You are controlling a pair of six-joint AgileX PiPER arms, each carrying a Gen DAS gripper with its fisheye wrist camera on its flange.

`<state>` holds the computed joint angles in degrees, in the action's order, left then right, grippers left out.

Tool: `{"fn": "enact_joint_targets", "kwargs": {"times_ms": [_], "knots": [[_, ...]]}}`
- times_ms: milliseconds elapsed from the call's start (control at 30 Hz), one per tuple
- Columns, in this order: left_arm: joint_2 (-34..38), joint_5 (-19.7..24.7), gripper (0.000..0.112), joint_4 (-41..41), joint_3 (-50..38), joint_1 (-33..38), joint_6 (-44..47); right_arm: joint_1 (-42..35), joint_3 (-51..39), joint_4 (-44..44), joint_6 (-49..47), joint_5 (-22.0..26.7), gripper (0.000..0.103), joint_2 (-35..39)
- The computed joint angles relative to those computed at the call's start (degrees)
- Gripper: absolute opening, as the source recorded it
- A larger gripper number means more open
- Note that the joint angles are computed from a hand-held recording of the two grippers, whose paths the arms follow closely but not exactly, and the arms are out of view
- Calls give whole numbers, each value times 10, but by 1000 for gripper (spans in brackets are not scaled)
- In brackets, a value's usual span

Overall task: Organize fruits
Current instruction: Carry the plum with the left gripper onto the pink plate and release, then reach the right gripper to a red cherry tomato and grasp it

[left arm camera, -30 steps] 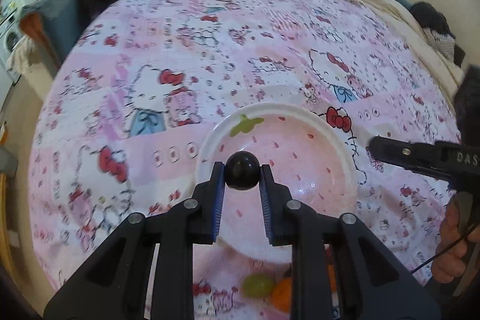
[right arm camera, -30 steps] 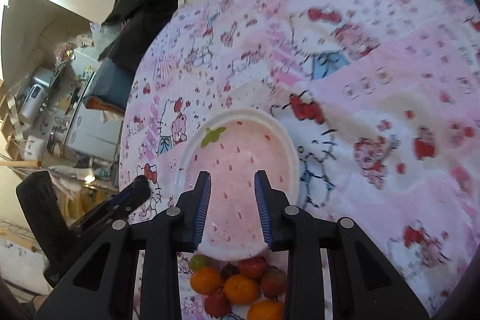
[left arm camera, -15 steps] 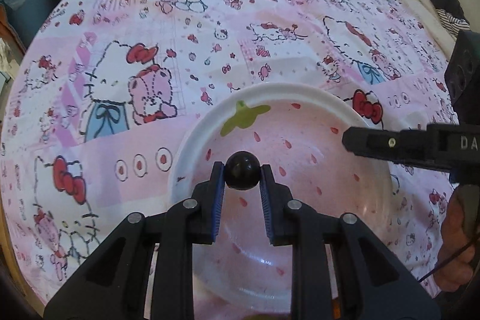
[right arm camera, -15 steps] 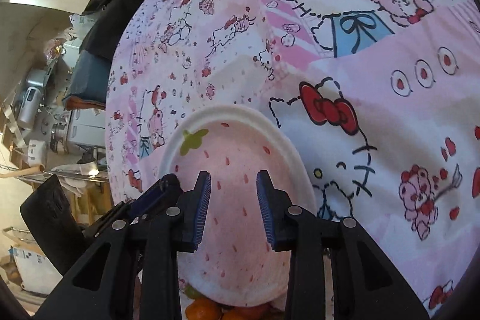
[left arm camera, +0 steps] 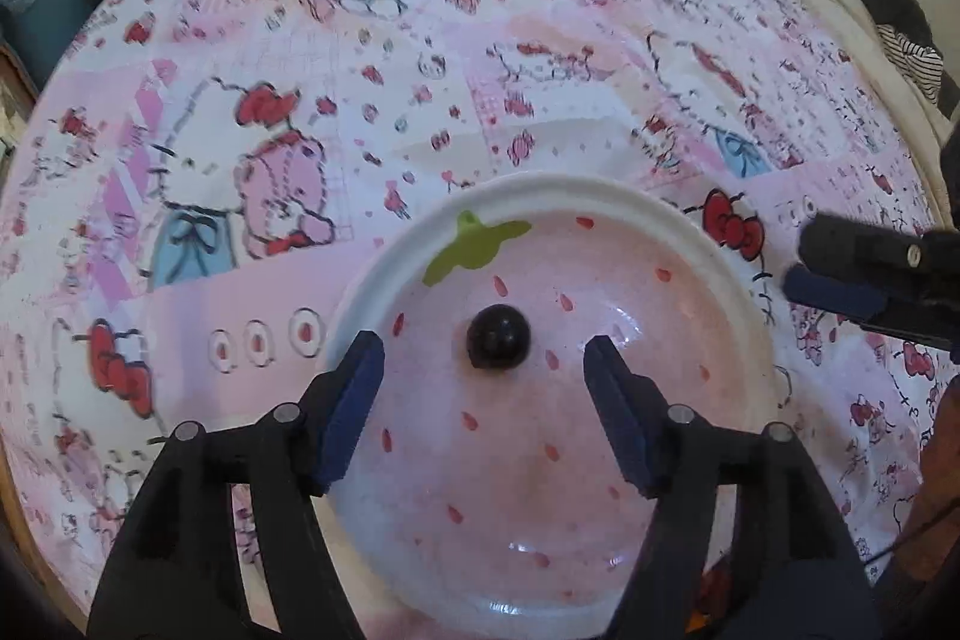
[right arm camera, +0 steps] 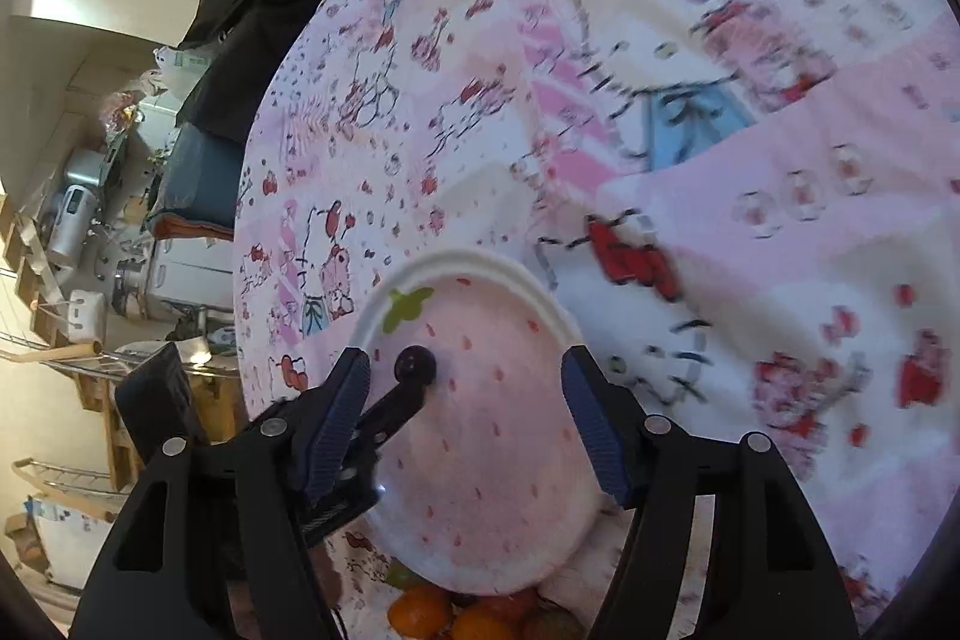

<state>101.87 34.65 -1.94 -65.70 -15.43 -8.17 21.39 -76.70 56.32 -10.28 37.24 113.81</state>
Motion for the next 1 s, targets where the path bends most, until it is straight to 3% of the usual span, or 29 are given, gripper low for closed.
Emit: {"fn": "enact_joint_targets", "kwargs": {"times_ms": [167,333,533,633,800,1000], "knots": [[-67,12,66,10,34,6,4,-2,56,-140,120,19,69,-68],[-148,42,66,2,73,24,13,11,161,-139,136,4,69,-150],[-245,86,66,-20,126,40,21,78,236,-213,220,-2,68,-228],[-288,112,66,-29,153,44,19,130,267,-288,300,1,44,-264],[-348,149,66,-54,191,53,18,199,269,-374,379,26,43,-279],[-405,174,66,-60,215,53,14,254,232,-426,414,55,43,-226]]}}
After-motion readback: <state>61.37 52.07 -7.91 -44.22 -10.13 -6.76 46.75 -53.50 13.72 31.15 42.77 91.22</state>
